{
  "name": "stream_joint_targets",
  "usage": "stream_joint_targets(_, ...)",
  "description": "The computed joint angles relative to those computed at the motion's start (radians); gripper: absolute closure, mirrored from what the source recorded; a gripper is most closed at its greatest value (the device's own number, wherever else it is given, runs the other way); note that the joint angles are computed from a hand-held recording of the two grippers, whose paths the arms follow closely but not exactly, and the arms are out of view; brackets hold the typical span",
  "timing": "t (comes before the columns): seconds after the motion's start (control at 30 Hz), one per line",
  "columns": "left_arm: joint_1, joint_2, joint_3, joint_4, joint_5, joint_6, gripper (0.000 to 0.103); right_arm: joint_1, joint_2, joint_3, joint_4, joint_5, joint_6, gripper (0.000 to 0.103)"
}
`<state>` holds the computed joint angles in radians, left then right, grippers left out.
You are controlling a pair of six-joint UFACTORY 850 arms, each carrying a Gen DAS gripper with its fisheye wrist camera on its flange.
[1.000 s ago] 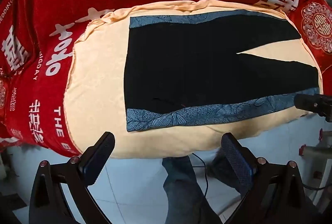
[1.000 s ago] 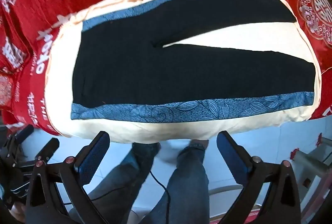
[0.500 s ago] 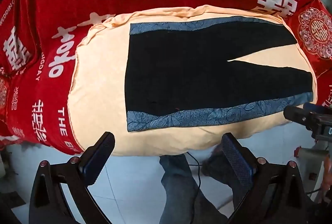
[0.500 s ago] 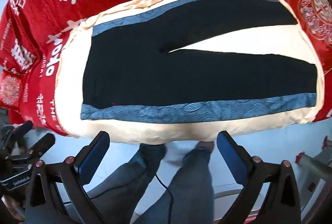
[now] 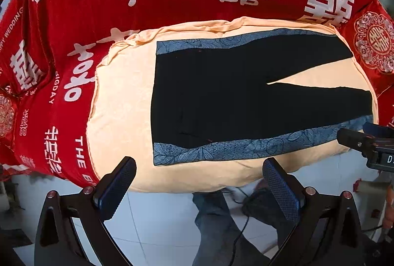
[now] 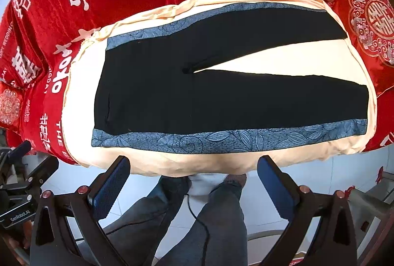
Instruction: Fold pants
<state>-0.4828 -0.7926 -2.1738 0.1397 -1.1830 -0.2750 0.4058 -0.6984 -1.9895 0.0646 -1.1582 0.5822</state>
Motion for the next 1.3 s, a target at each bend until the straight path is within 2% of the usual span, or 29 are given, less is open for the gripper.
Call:
stream_joint_targets(0.5, -0.041, 0.007, -0.003, 0.05, -0.014, -0.106, 0.0, -0.032, 0.076, 0.097, 0.003, 0.033, -0.043, 0.0)
stream_joint_targets(0.9, -0.105, 0.062, 0.078, 0.051, -0.04, -0.232, 0.0, -0.067, 0.169, 0.233, 0.031, 0.029, -0.134, 0.0)
stream_joint_targets(1.1, -0.106, 0.064, 0.077, 0.057, -0.049, -0.226, 0.0, -0.062, 0.184, 0.255, 0.044, 0.032, -0.121, 0.0)
stream_joint_targets(1.3, -0.088, 0.042, 0.055, 0.033, -0.042, -0.138, 0.0, -0.041, 0.162, 0.232, 0.031, 0.041, -0.06, 0.0)
